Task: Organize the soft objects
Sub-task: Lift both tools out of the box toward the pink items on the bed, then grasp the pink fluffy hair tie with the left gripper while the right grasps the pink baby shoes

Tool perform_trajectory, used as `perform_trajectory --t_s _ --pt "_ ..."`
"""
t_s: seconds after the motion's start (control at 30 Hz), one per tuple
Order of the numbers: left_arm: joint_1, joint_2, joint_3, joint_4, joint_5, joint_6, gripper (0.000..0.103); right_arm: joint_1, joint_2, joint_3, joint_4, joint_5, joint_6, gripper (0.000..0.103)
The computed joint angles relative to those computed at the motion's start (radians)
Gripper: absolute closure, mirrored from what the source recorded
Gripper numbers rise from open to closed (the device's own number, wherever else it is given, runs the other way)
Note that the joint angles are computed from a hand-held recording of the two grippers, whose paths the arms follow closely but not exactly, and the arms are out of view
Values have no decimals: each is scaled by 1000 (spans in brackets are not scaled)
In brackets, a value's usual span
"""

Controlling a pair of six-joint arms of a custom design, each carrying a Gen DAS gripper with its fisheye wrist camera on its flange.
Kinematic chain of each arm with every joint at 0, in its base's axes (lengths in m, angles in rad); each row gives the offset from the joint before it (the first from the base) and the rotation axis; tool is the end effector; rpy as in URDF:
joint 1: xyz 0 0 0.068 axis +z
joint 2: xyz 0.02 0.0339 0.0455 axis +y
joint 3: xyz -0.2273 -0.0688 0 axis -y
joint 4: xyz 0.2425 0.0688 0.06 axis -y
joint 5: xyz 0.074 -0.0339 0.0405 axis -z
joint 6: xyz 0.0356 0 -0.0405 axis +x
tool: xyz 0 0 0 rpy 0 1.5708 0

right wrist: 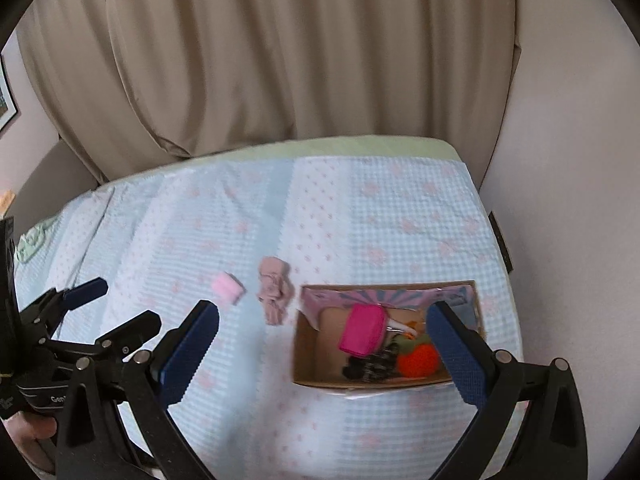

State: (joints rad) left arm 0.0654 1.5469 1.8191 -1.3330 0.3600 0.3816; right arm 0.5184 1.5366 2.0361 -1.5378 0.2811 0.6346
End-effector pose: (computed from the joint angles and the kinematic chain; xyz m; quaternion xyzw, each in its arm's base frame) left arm 0.2846 0.0061 0.3701 0.1945 0.9330 -0.1139 0.2804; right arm 0.2232 0.1159 0.4163 0.0923 0.9515 0.0287 0.2921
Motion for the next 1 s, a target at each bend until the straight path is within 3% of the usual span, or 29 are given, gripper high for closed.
perform_trajectory --t_s 0.13,0.43,0.67,1.0 --pt "135 81 107 -54 56 84 0 95 103 135 -9 64 97 0" --pt "293 356 352 -100 85 135 0 130 362 331 65 47 85 0" --pt "301 647 555 -77 43 11 0 92 471 245 233 6 28 0" --pt "240 1011 762 -36 8 -225 0 10 669 96 478 -95 -160 0"
